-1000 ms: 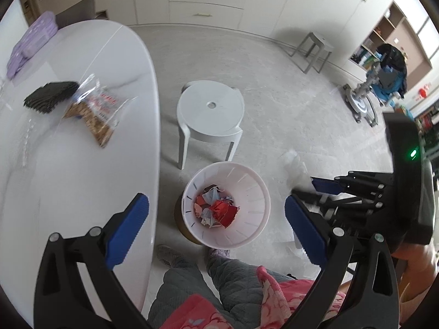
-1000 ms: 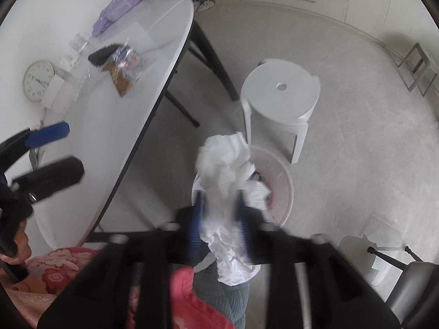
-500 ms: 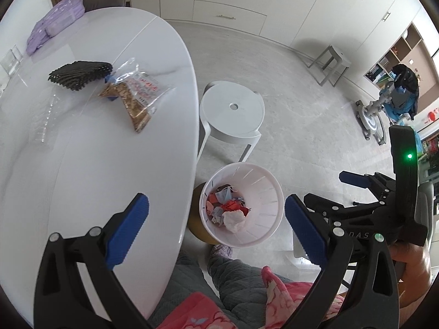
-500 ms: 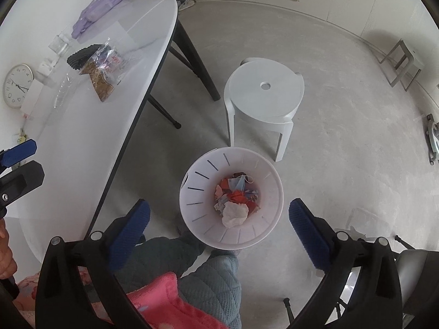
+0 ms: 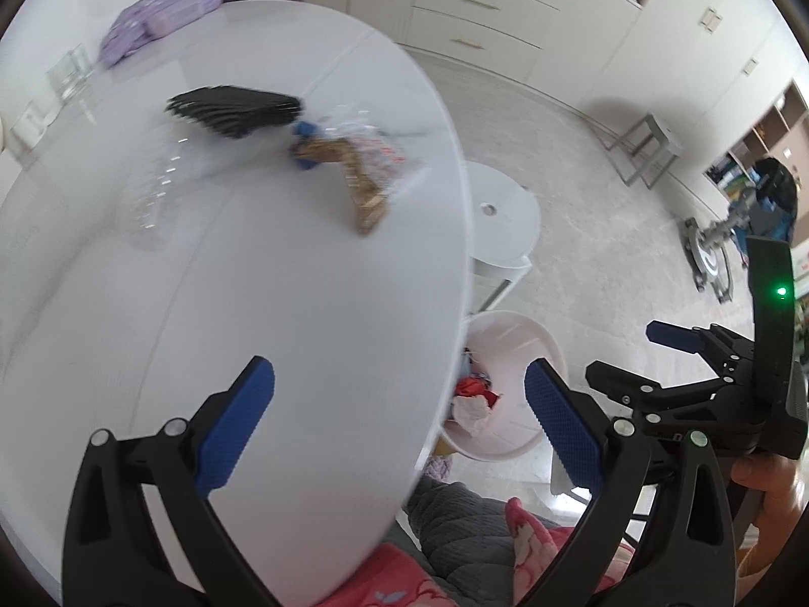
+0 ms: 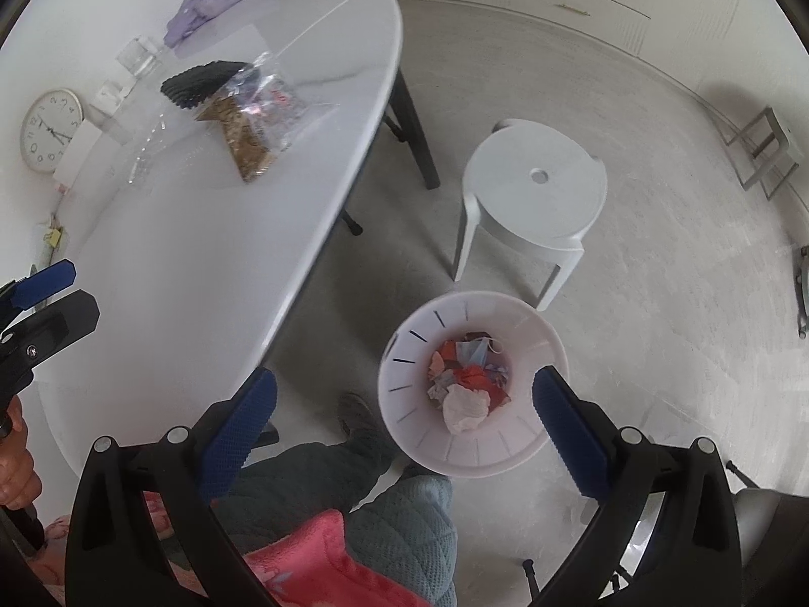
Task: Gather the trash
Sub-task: 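Move both tools back over the table toward the bottle and snack bag, then grasp the clear plastic bottle with the left gripper while the right grasps the snack bag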
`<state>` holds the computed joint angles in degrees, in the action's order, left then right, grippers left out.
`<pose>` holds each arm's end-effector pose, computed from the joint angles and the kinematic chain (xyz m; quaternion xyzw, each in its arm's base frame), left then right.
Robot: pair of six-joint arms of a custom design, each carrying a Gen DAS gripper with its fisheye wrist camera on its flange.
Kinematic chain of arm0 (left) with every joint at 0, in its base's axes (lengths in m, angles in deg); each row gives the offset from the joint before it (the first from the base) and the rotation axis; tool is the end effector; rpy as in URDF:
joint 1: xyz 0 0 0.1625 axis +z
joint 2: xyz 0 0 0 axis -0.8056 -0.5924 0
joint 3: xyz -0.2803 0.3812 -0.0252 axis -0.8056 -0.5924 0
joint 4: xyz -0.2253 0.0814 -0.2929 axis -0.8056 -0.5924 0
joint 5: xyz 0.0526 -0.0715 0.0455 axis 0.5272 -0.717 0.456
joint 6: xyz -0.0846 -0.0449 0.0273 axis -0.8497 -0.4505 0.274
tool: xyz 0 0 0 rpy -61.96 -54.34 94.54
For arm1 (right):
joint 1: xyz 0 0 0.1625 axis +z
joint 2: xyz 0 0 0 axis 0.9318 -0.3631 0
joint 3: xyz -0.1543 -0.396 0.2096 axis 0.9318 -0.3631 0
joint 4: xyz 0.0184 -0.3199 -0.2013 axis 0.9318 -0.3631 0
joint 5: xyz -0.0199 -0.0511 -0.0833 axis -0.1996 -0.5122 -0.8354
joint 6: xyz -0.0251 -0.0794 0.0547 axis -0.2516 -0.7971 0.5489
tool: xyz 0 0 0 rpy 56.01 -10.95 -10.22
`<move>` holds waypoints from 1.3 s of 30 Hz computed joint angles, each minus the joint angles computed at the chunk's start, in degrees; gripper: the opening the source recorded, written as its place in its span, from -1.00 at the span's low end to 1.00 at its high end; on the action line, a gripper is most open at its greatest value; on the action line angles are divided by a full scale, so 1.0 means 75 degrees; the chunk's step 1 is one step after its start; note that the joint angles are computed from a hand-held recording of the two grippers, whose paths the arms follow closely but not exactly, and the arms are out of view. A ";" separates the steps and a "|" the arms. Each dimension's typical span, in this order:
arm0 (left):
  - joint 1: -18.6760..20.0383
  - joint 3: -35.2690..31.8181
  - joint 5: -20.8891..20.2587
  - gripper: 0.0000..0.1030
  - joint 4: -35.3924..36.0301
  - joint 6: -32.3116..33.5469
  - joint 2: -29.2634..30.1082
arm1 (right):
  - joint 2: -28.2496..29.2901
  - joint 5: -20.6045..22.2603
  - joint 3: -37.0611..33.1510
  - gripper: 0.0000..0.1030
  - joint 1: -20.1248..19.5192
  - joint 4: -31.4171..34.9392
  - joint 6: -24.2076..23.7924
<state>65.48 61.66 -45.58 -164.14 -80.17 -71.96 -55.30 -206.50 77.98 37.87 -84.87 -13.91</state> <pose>-0.4086 -0.2669 0.2231 0.0813 0.9327 -0.1535 0.3160 0.1857 -0.3292 0.2566 0.1161 -0.9587 0.0858 0.2452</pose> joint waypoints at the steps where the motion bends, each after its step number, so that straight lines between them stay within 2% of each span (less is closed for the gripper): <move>1: 0.0010 0.0027 0.0038 0.85 0.0139 -0.0090 -0.0096 | 0.0137 0.0013 -0.0081 0.95 0.0093 0.0007 0.0015; 10: 0.0441 0.0233 0.0451 0.85 0.1467 -0.0971 -0.1174 | 0.1387 0.0150 -0.1003 0.95 0.0871 -0.0072 -0.0016; 15: 0.0859 0.0261 0.0818 0.85 0.1857 -0.0971 -0.1533 | 0.2009 0.0042 -0.1601 0.95 0.1125 -0.0053 -0.0191; 20: 0.1555 0.0182 0.1386 0.85 0.1899 -0.0235 -0.1678 | 0.2656 -0.0200 -0.2257 0.95 0.1247 0.0043 -0.0606; 25: 0.2448 -0.0012 0.1784 0.85 0.1423 0.0986 -0.1485 | 0.3193 -0.0364 -0.2787 0.95 0.1163 0.0165 -0.0803; 34: 0.3749 -0.0510 0.1953 0.84 0.0506 0.2770 -0.0606 | 0.3715 -0.0302 -0.3455 0.95 0.0955 0.0279 -0.1006; 35: 0.3811 -0.0504 0.1984 0.82 0.0413 0.2912 -0.0572 | 0.3746 -0.0292 -0.3450 0.95 0.0940 0.0143 -0.1135; 36: 0.3855 -0.0494 0.2022 0.64 0.0332 0.3048 -0.0530 | 0.3776 -0.0296 -0.3434 0.95 0.0920 -0.0009 -0.1265; 37: 0.3916 -0.0499 0.1991 0.35 0.0286 0.3156 -0.0487 | 0.3805 -0.0301 -0.3449 0.95 0.0909 -0.0044 -0.1320; 38: 0.3962 -0.0525 0.1933 0.20 0.0311 0.3192 -0.0456 | 0.3831 -0.0268 -0.3478 0.95 0.0875 -0.0010 -0.1379; 39: 0.3985 -0.0510 0.1903 0.21 0.0222 0.3288 -0.0453 | 0.3844 -0.0184 -0.3508 0.95 0.0826 0.0059 -0.1422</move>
<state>95.37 57.84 -31.31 -162.48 -55.51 -75.36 -26.48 -207.88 51.67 44.06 -84.43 -24.58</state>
